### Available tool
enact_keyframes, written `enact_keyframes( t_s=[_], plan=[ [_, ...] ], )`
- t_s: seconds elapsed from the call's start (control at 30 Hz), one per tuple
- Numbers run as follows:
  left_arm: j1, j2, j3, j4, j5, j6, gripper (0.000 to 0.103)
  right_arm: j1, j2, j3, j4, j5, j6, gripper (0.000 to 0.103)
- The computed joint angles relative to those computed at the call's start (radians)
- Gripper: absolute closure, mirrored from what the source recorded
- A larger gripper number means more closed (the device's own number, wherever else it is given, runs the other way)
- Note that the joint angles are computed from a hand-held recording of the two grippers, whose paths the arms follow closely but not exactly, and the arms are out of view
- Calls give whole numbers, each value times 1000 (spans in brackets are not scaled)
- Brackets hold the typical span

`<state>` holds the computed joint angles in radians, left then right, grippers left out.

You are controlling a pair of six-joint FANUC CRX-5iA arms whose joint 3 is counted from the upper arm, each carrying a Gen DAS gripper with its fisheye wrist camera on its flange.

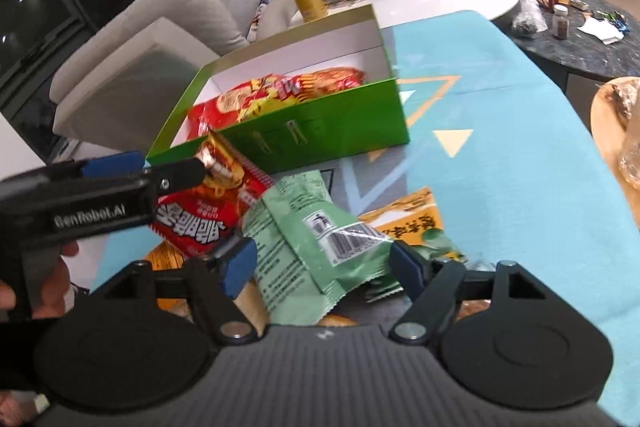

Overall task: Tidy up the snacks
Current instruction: 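Reach the right gripper to the green-and-white bag on the table, then grasp the green-and-white bag with the right gripper and lift toward the box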

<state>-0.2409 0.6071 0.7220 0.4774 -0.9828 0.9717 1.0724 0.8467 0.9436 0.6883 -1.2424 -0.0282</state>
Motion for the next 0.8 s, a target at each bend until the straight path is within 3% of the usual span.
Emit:
enact_keyframes(
  t_s=[0.07,0.1,0.23,0.3,0.47,0.57,0.8],
  plan=[
    [8,-6,-27,70,7,-41,25,0,79,137,-7,-108,65,29],
    [12,-12,-47,113,9,-75,25,-2,87,146,-5,-129,69,29],
    [13,8,-51,223,-69,-209,25,-12,-40,-89,-5,-8,-74,30],
    [3,22,-38,208,-98,-220,25,-11,-48,-107,7,-12,-90,30],
    [-8,133,139,97,-238,-70,25,-9,-51,-111,31,-32,-110,33],
    [-5,165,183,81,-273,-21,25,-10,-48,-103,37,-38,-114,34],
    [10,294,370,148,-400,49,25,-29,-52,-98,18,-17,-131,34]
  ],
)
